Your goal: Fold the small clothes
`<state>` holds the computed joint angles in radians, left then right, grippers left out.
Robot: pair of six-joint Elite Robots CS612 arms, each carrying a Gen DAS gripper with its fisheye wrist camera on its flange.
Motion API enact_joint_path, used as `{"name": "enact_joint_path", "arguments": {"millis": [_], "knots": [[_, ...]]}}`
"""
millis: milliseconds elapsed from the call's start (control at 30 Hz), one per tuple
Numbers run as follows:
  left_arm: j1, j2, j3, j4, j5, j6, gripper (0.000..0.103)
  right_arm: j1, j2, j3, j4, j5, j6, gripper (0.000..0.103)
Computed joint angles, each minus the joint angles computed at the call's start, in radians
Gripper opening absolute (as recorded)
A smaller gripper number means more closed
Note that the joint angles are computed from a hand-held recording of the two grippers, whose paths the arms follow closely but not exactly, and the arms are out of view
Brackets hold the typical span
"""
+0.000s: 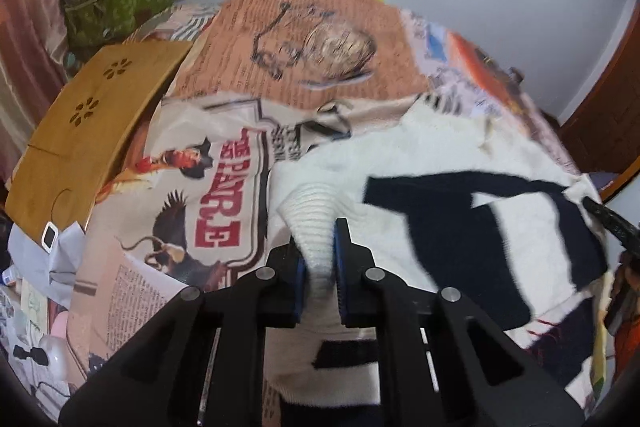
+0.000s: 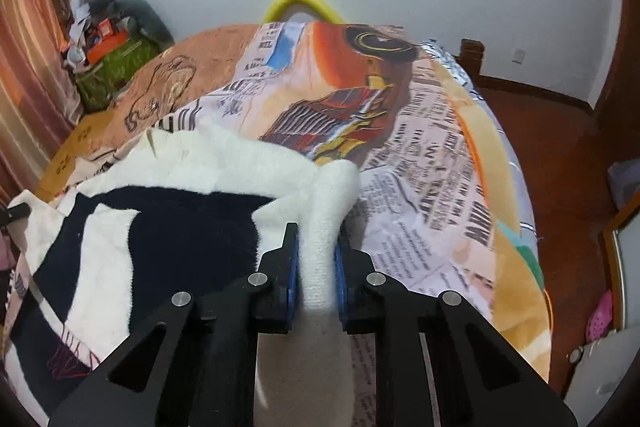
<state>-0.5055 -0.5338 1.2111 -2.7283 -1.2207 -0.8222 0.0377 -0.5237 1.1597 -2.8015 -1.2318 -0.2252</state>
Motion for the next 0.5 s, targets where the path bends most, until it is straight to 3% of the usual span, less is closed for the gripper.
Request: {"name": "enact_joint_path", "arguments": {"millis": [133,200,333,433,500], "knots": [[0.012,0.028,-0.029,0.102,-0.06,-0.052,0.019,-0.001,-0.002,-0.004,0.065,-0.03,-0.024,0.018],[0.004,0.017,-0.006,0.093,-0.022,-0.047,0.033,-0.002,-0.023,0.03,0.022,-0.034,-0.033,0.025],[-0.007,-0.011,0.011,0.124,0.023,-0.027,0.038,-0.001,-0.068,0.093,-0.057,-0.024,-0.075,0.029],[-0.019,-0.029,0.027,0.083,0.061,0.014,0.048,0.001,-0.1,0.134,-0.092,0.039,-0.108,0.041],[-0.027,-0.032,0.028,0.047,0.078,0.039,0.061,0.006,-0.108,0.143,-0.09,0.073,-0.129,0.044]]}}
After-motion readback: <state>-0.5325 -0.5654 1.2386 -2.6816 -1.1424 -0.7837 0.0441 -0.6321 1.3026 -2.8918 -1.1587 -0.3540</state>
